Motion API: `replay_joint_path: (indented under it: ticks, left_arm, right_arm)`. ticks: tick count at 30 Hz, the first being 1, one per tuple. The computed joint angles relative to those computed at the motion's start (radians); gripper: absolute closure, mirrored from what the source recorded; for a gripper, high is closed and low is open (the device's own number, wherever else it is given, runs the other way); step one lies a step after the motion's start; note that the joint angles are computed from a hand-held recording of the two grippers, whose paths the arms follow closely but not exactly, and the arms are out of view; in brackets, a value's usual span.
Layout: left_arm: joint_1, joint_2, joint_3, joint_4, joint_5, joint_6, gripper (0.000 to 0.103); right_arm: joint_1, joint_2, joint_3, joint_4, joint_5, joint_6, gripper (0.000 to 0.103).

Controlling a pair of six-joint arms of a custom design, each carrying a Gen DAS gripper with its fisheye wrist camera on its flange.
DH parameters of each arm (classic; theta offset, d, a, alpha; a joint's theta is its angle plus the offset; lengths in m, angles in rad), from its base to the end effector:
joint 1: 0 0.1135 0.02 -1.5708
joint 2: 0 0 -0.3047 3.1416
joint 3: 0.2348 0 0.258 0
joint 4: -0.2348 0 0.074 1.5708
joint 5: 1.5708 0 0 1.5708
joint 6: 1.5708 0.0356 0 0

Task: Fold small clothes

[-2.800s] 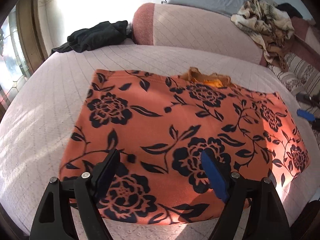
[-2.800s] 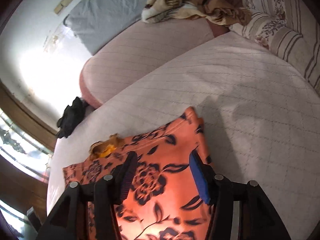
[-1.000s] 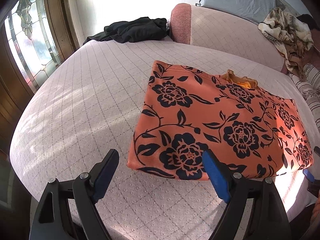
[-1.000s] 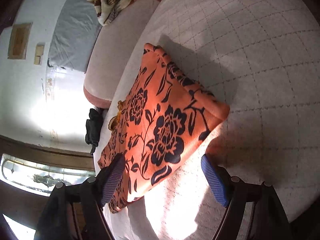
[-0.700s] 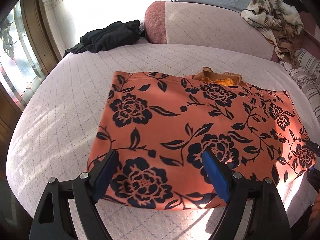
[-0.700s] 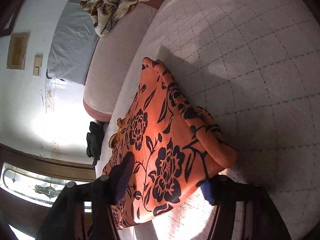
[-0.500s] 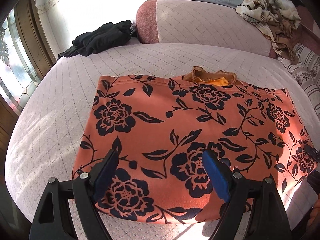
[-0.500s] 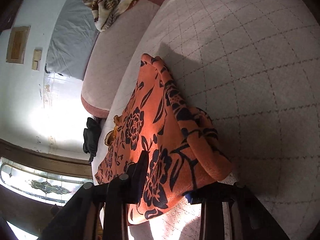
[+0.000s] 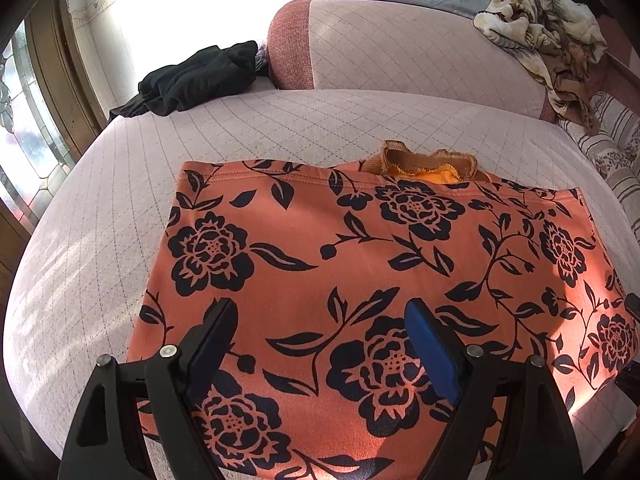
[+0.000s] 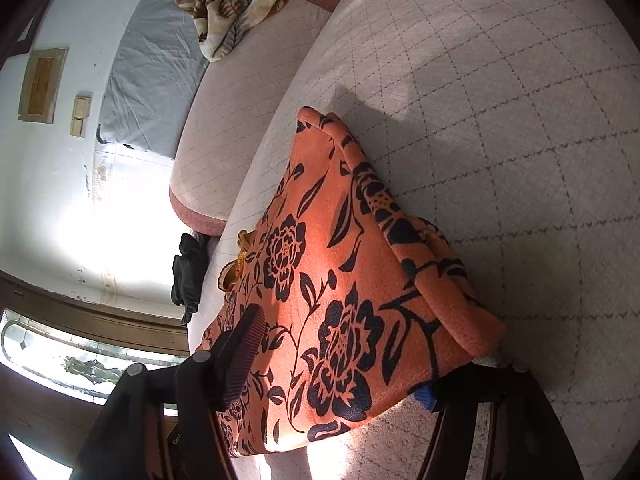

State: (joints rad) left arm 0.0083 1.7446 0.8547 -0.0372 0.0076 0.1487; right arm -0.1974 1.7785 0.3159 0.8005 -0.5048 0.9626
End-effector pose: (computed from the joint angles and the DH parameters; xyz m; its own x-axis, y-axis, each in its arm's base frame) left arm 0.3430 0.0026 0.1688 -0.7916 0.1416 -0.5944 0.1148 0.9899 0.0829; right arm 0.2510 -0.0326 0.1040 -0.5105 0.8347 -0.2066 0.3791 0.4342 0.8172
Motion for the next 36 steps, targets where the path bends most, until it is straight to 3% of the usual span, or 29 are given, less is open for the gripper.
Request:
replay_joint_path:
  ticks: [5, 11, 15, 17, 20, 23, 26, 28, 31, 36]
  left_arm:
    - [-0.032, 0.105, 0.053, -0.026, -0.061, 0.010, 0.017]
    - [-0.027, 0.053, 0.031, -0.006, -0.035, 0.008, 0.017]
    - [-0.031, 0.136, 0.073, -0.023, -0.068, 0.005, 0.016]
    - [-0.029, 0.131, 0.048, 0.026, -0.069, 0.014, 0.013]
    - [-0.012, 0.092, 0.060, -0.033, -0.034, 0.005, 0.013]
    - [-0.001, 0.036, 0.002, 0.035, -0.029, 0.010, 0.013]
    - [-0.016, 0.127, 0.035, 0.009, -0.057, 0.038, 0.012]
    - [-0.013, 0.114, 0.004, 0.071, -0.058, 0.041, 0.008]
    - [-0.006, 0.111, 0.044, -0.004, -0.046, 0.026, 0.009]
    - [-0.007, 0.107, 0.042, 0.000, -0.049, 0.032, 0.009]
  right_arm:
    - [0.005, 0.009, 0.015, -0.026, 0.020, -0.015, 0.035]
    - [0.010, 0.000, 0.033, -0.065, 0.026, -0.034, 0.035]
    - [0.019, -0.004, 0.036, -0.079, 0.040, -0.043, 0.035]
    - [0.021, -0.007, 0.042, -0.095, 0.041, -0.047, 0.035]
    - [0.019, -0.020, 0.051, -0.125, 0.046, -0.055, 0.035]
    - [0.023, -0.022, 0.054, -0.133, 0.052, -0.051, 0.035]
    - [0.032, -0.020, 0.061, -0.141, 0.067, -0.057, 0.034]
    - [0.038, -0.021, 0.063, -0.138, 0.075, -0.062, 0.035]
    - [0.038, -0.021, 0.063, -0.143, 0.079, -0.070, 0.036]
    - [0.049, -0.031, 0.077, -0.179, 0.105, -0.065, 0.036]
